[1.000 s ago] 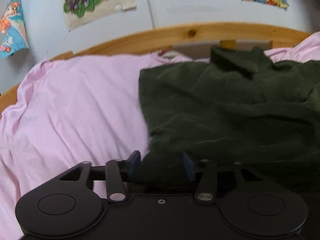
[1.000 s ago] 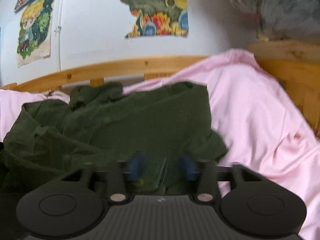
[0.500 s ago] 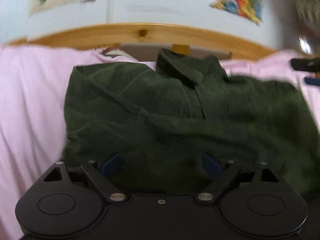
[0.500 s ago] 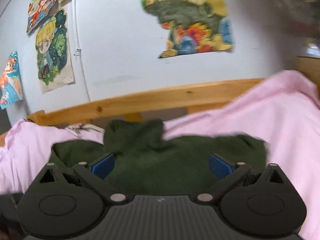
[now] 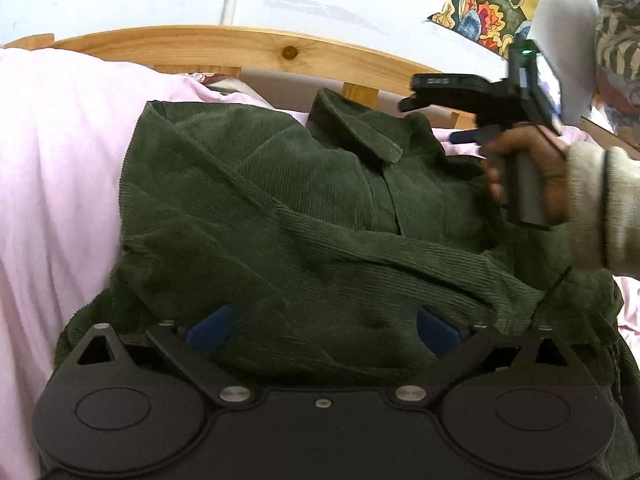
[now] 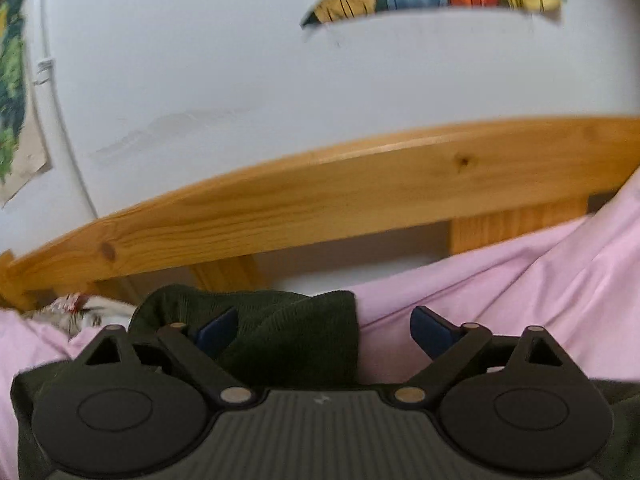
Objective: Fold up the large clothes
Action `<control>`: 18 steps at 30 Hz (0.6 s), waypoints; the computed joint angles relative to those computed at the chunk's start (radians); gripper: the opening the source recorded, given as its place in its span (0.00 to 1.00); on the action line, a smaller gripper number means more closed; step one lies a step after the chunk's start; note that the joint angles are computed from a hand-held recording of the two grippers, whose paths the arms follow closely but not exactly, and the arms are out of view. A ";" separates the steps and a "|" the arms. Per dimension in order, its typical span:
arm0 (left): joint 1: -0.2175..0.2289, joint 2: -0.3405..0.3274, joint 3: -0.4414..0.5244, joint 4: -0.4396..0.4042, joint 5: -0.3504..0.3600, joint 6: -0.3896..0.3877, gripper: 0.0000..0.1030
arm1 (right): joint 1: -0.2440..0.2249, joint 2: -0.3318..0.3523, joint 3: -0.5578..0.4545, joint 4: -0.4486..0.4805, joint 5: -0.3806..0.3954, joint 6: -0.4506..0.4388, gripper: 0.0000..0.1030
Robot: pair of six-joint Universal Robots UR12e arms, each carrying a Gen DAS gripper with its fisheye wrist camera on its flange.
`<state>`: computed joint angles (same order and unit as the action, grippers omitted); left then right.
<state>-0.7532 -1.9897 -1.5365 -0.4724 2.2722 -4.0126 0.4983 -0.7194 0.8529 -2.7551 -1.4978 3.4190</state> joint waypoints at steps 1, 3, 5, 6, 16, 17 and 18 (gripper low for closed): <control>0.001 0.001 0.000 -0.003 -0.002 -0.005 0.97 | 0.003 0.011 -0.014 0.008 -0.008 0.013 0.83; 0.003 0.002 -0.001 -0.003 -0.006 -0.013 0.97 | 0.005 0.021 -0.025 0.021 -0.005 0.023 0.66; 0.004 0.002 -0.002 0.003 -0.007 -0.017 0.97 | 0.007 0.026 -0.036 0.047 -0.007 0.033 0.30; 0.004 0.002 -0.003 0.005 -0.007 -0.021 0.97 | 0.008 0.025 -0.035 0.047 -0.017 0.038 0.27; -0.001 0.024 -0.040 0.153 0.013 -0.071 0.97 | -0.011 -0.166 0.281 -0.286 0.162 -0.275 0.15; -0.005 0.026 -0.046 0.188 0.021 -0.056 0.97 | -0.012 -0.189 0.318 -0.325 0.176 -0.302 0.15; -0.008 0.026 -0.049 0.215 0.031 -0.042 0.97 | -0.015 -0.214 0.365 -0.375 0.191 -0.330 0.15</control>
<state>-0.7614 -1.9636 -1.5851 -0.2577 2.3030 -4.0544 0.4838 -0.9337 1.2180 -3.1305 -1.3066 3.0895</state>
